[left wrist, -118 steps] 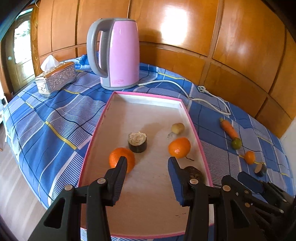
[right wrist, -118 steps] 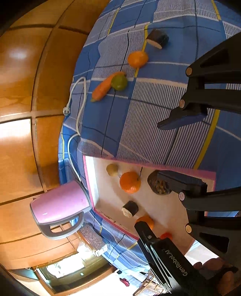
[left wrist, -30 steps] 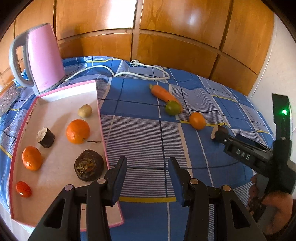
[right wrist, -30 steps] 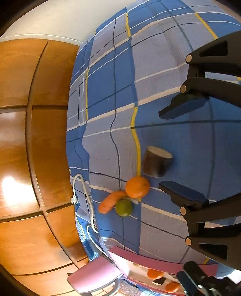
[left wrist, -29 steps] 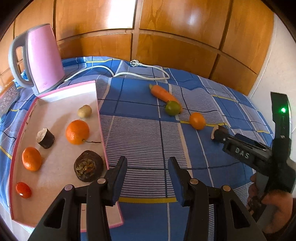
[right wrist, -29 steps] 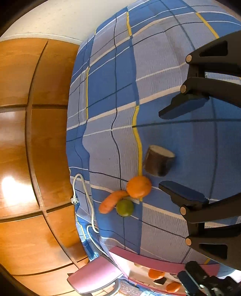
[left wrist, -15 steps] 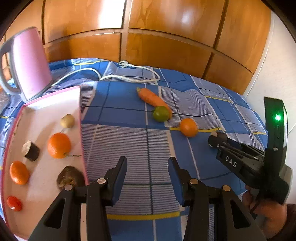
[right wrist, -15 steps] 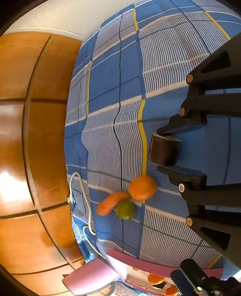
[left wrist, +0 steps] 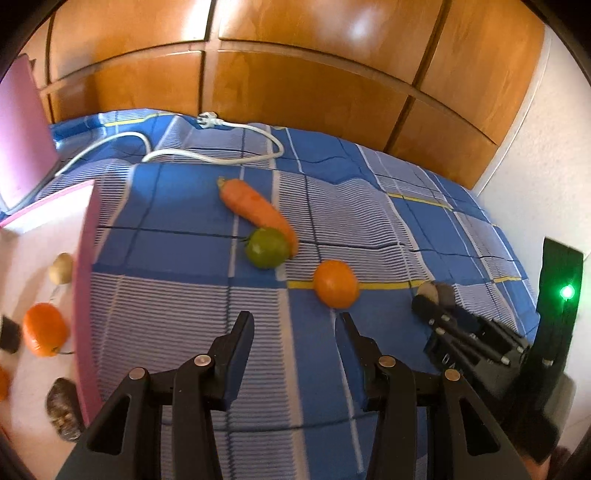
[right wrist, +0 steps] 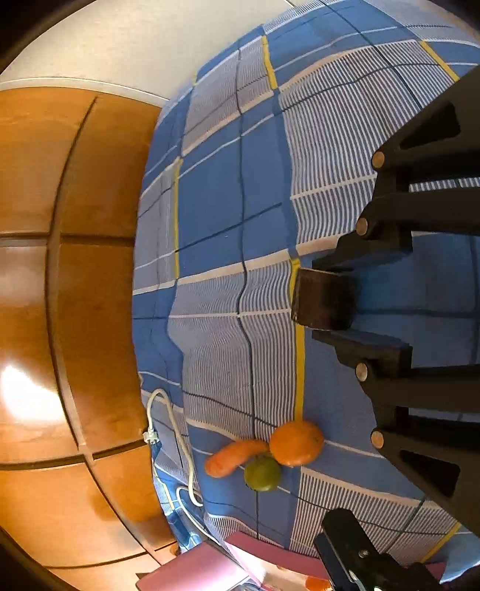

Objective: Organize fruits
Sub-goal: 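Grasp the dark eggplant slice with the right tool while the left tool approaches the orange, then close the left tool around the orange on the bedspread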

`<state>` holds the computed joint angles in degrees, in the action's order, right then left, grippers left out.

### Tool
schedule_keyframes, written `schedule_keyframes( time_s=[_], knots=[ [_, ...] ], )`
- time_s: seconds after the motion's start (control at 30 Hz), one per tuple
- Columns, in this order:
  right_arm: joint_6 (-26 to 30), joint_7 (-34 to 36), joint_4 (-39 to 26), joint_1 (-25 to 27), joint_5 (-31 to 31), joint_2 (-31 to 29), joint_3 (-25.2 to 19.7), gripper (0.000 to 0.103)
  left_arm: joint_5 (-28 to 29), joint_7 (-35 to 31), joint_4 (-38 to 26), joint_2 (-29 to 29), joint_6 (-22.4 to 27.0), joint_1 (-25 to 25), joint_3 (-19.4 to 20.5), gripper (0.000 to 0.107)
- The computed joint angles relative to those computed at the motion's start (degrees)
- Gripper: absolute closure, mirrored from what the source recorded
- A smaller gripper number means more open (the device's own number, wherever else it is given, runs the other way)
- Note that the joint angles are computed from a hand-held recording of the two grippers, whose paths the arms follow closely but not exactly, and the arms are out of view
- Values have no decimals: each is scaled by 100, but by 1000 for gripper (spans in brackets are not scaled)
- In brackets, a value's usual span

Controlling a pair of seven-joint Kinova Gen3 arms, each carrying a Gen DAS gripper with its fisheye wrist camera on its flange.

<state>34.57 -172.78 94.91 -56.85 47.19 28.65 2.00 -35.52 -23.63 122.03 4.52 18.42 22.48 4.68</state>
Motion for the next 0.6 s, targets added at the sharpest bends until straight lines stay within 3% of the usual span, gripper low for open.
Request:
schedule_keyframes(
  time_s=[0.47,0.6],
  knots=[
    [-429,-305,248,28,40,-83,127,77,899,-920,-679,694,-72,202,-333,61],
    [-520,-370,302,22,61,-102,162,77,1270,-1343,-855,905,-46,139,-319,68]
  ],
)
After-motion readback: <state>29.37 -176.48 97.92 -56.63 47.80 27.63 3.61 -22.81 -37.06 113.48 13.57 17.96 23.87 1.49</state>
